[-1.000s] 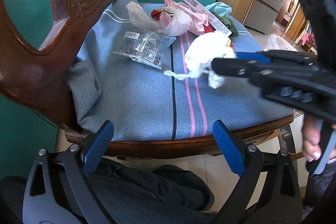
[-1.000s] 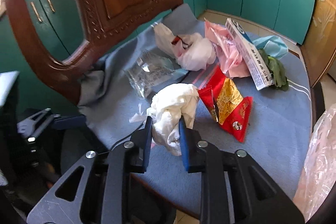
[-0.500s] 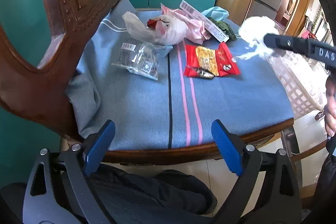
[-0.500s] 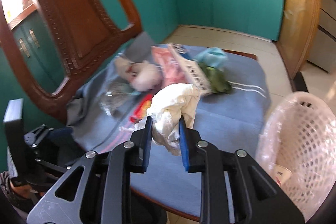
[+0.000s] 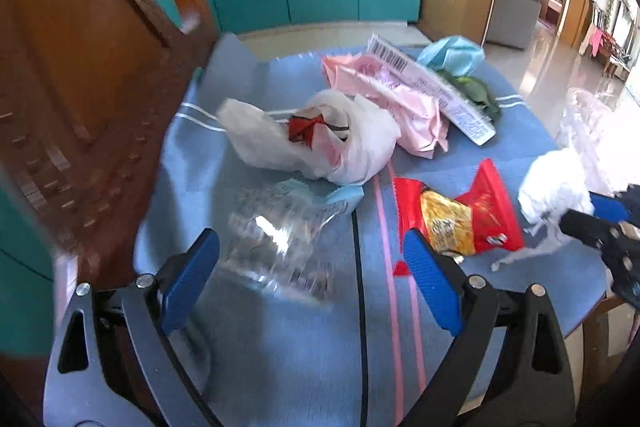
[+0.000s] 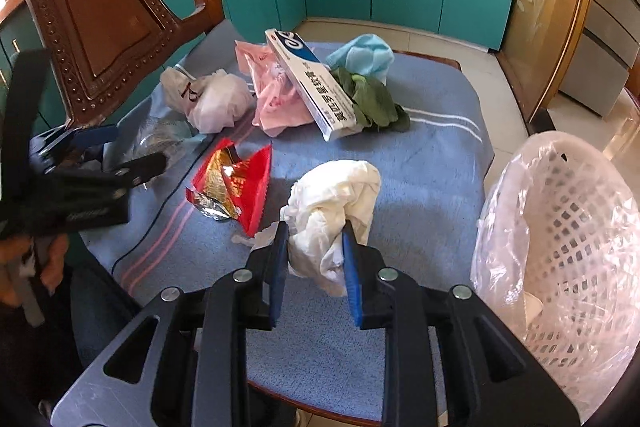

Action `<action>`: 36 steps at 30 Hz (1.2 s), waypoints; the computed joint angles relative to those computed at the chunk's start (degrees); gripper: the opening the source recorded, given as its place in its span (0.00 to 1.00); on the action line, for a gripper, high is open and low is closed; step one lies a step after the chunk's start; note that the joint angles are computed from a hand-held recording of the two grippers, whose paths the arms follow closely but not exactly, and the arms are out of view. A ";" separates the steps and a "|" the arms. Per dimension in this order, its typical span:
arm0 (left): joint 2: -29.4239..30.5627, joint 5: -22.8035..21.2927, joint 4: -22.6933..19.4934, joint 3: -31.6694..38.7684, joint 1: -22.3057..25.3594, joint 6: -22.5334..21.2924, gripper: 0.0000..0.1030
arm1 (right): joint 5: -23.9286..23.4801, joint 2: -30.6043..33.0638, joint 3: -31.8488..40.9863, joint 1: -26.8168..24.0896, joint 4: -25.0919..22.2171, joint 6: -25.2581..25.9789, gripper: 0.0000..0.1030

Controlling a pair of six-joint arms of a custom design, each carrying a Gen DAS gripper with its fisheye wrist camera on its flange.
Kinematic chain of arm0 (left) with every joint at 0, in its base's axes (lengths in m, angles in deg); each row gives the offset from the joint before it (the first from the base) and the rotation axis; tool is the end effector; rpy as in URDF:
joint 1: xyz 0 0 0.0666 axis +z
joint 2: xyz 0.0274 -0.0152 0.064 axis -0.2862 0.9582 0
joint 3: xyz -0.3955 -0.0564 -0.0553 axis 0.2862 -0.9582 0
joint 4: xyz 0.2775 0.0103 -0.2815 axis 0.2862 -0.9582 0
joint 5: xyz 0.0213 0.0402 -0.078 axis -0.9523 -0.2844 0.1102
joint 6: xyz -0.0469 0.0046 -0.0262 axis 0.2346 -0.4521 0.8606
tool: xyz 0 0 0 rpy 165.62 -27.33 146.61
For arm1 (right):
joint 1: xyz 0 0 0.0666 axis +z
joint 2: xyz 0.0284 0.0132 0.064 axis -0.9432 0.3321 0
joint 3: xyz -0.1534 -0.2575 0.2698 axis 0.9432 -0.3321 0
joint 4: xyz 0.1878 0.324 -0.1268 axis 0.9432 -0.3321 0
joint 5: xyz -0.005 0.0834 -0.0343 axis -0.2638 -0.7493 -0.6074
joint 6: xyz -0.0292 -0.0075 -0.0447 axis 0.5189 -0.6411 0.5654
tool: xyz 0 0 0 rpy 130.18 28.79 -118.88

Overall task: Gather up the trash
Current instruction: 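Grasp the clear LYFEN plastic bag with the left gripper while the right lifts the tissue, then hold the tissue and the LYFEN bag raised above the seat in both grippers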

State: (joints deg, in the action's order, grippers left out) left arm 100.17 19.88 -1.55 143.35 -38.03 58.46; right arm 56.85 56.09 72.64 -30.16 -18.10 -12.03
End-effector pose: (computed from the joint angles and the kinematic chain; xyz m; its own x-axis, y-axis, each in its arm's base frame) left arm 0.4573 -0.1729 0.4188 -0.7853 0.1858 -0.5906 0.1750 0.9816 0.0761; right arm 0.4118 0.3407 0.4199 -0.7818 -0.1496 -0.6053 -0.2456 0.9662 0.0786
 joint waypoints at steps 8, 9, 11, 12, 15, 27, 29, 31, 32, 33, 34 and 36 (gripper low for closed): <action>3.96 6.68 -2.55 2.10 2.19 0.96 0.77 | -0.30 1.02 0.14 -0.71 -0.05 -1.77 0.56; 3.94 6.61 -2.52 1.97 2.21 0.66 0.73 | -0.39 1.18 0.25 -0.76 -0.12 -1.64 0.56; 3.38 7.01 -2.25 1.41 2.43 0.33 0.62 | 0.25 1.65 0.60 -0.61 -0.53 -1.11 0.56; 2.98 7.99 -2.00 1.08 2.66 0.36 0.58 | 0.58 1.88 0.75 -0.55 -0.75 -0.89 0.56; 1.14 11.12 -1.04 -0.68 3.59 1.02 0.52 | 2.03 2.59 1.13 -0.10 -1.91 -0.22 0.56; -8.56 10.10 2.54 -7.46 2.68 5.37 0.49 | 3.38 2.62 -0.33 0.68 -0.92 1.84 0.38; -10.06 7.84 3.38 -8.15 1.85 5.94 0.49 | 3.18 2.35 -0.63 0.70 -0.45 2.13 0.35; -11.01 5.49 3.69 -8.43 1.00 6.61 0.49 | 3.01 2.23 -0.60 0.74 -0.29 2.54 0.33; -11.62 4.28 3.83 -8.65 0.64 6.88 0.49 | 3.02 2.13 -0.58 0.88 -0.22 2.84 0.32; -11.98 3.85 3.84 -8.73 0.57 6.95 0.49 | 3.21 2.02 -0.53 1.01 -0.12 3.05 0.32; -12.49 3.16 3.84 -8.86 0.36 7.26 0.49 | 3.64 1.86 -0.50 1.20 -0.03 3.15 0.32; -13.14 2.65 3.68 -8.86 0.20 7.60 0.49 | 4.48 1.63 -0.29 1.50 0.14 3.18 0.32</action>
